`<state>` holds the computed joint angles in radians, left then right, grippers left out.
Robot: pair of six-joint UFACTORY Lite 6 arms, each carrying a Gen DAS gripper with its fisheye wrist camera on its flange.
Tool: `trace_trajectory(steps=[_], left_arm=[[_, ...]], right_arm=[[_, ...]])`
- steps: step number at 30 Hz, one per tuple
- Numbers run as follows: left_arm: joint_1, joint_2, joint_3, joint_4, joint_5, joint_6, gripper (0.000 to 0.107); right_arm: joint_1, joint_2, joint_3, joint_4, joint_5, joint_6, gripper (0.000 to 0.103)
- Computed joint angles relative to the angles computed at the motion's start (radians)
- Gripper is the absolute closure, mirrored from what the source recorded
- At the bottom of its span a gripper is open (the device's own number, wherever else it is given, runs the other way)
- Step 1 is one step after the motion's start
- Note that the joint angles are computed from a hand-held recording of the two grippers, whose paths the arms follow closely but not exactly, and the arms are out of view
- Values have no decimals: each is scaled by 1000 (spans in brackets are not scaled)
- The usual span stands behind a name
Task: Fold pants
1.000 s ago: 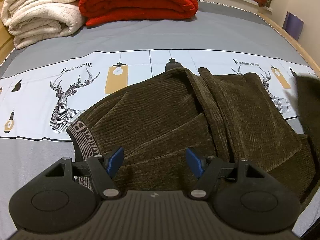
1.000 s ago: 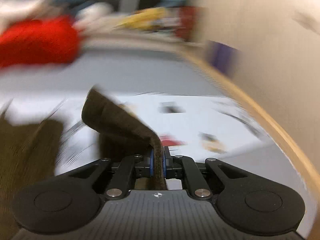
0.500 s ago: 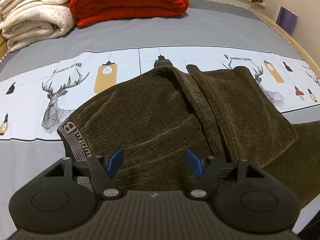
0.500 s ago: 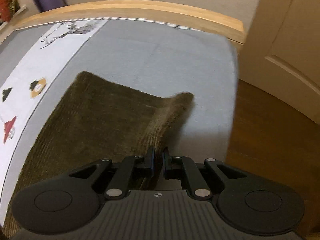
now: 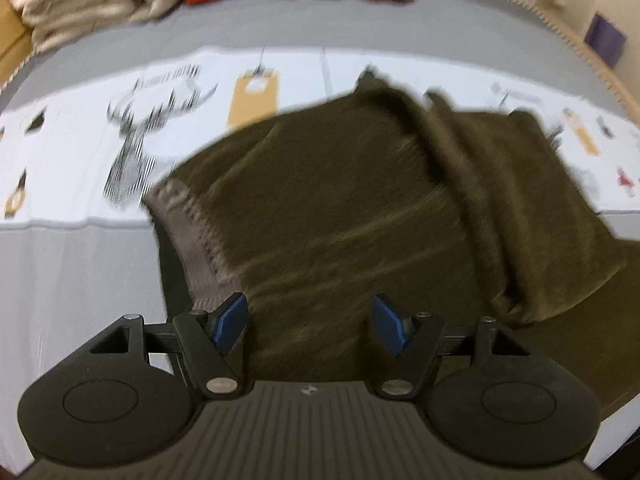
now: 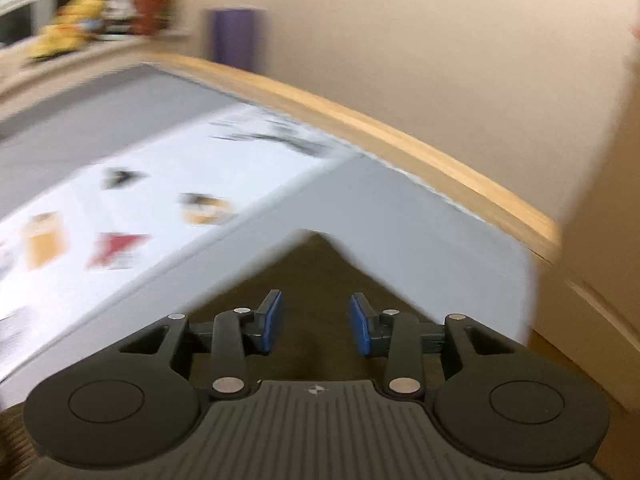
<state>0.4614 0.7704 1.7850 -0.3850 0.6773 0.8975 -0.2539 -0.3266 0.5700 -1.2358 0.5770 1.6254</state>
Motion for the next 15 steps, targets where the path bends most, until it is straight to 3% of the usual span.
trace_trajectory(steps=[4, 6, 7, 9, 13, 15], left_arm=[[42, 71, 60, 52, 18, 2, 43], [54, 110, 88, 124, 8, -10, 63], [53, 132, 90, 206, -13, -47, 67], [56, 138, 47, 308, -87, -77, 62], [55, 99, 9, 321, -110, -97, 62], [49, 31, -58, 249, -148, -48, 60]], right_arm=[[98, 53, 40, 0, -199, -81, 64], [150, 95, 75, 55, -251, -154, 64], [176, 125, 105, 65, -263, -176, 64], [236, 174, 147, 30, -251, -141, 64], [299, 228, 209, 84, -249, -168, 64], [317, 249, 226, 89, -245, -156, 64]])
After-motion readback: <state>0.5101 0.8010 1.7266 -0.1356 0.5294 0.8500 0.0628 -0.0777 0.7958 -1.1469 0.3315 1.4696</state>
